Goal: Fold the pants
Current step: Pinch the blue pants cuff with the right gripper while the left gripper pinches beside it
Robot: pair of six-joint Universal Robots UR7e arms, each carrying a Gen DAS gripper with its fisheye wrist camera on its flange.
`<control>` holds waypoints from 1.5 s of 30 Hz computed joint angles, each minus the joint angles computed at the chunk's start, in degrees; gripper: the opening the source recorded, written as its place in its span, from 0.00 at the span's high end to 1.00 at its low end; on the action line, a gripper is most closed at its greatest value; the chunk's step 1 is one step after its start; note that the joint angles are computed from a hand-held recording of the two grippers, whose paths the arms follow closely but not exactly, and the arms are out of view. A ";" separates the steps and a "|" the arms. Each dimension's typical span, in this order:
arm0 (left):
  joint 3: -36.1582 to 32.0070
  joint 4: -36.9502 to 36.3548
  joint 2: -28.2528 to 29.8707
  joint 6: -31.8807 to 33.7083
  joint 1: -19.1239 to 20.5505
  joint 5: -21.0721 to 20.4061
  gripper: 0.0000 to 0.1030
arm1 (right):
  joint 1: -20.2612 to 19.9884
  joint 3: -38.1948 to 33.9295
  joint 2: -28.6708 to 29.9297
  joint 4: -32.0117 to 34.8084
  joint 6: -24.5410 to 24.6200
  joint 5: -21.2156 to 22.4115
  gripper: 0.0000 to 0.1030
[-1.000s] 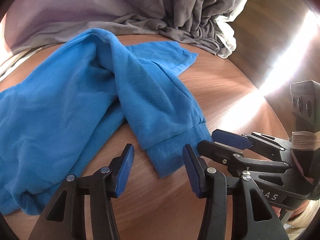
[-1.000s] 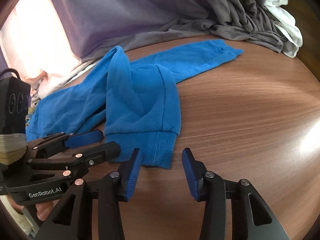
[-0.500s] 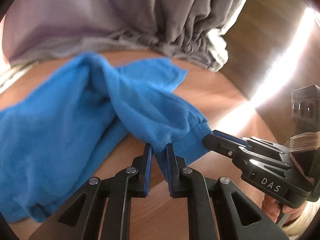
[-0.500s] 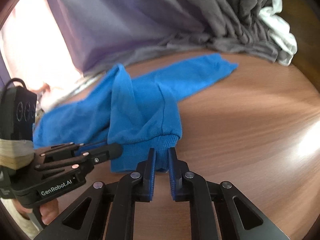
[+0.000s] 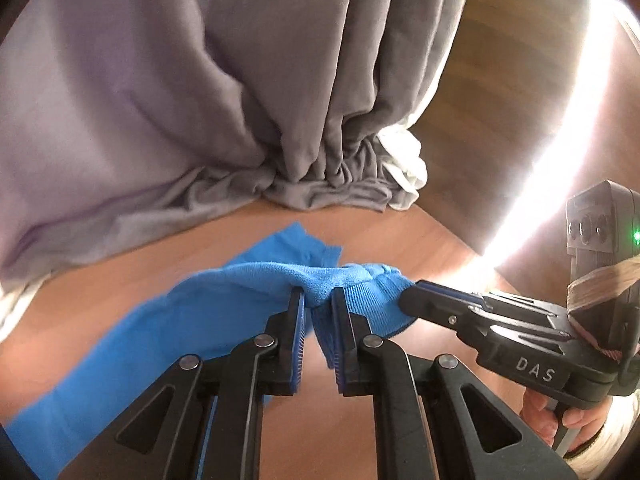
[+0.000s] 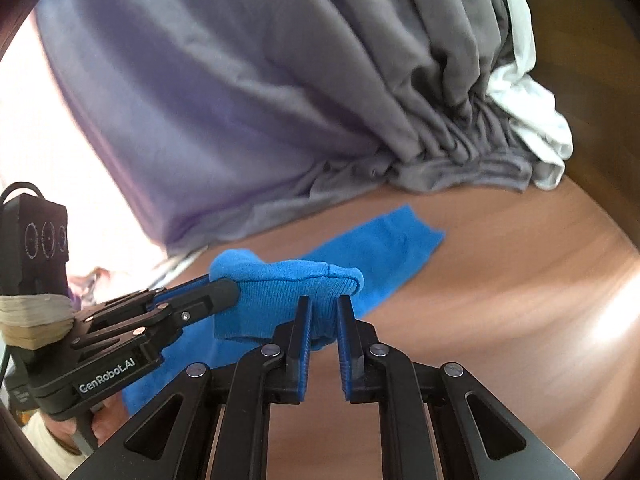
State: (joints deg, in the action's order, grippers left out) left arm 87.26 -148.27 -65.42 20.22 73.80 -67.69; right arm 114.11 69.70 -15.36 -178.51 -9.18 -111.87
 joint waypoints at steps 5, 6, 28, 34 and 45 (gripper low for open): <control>-11.75 9.05 6.72 -1.67 0.30 -0.13 0.87 | -1.41 -5.70 0.47 5.52 2.13 1.32 0.87; -13.71 10.50 7.90 -2.04 0.44 -0.12 0.87 | -1.85 -7.14 0.77 6.93 2.59 1.57 0.87; -61.11 40.35 38.56 -5.73 4.73 1.03 0.87 | -10.50 -39.55 14.12 33.19 8.11 4.66 0.87; -58.16 34.91 36.89 -1.73 4.55 1.69 0.50 | -10.35 -41.36 15.38 29.01 6.08 -0.19 0.65; -61.46 37.27 38.97 9.69 4.96 4.25 0.54 | -11.14 -31.38 11.84 20.86 2.38 1.18 0.65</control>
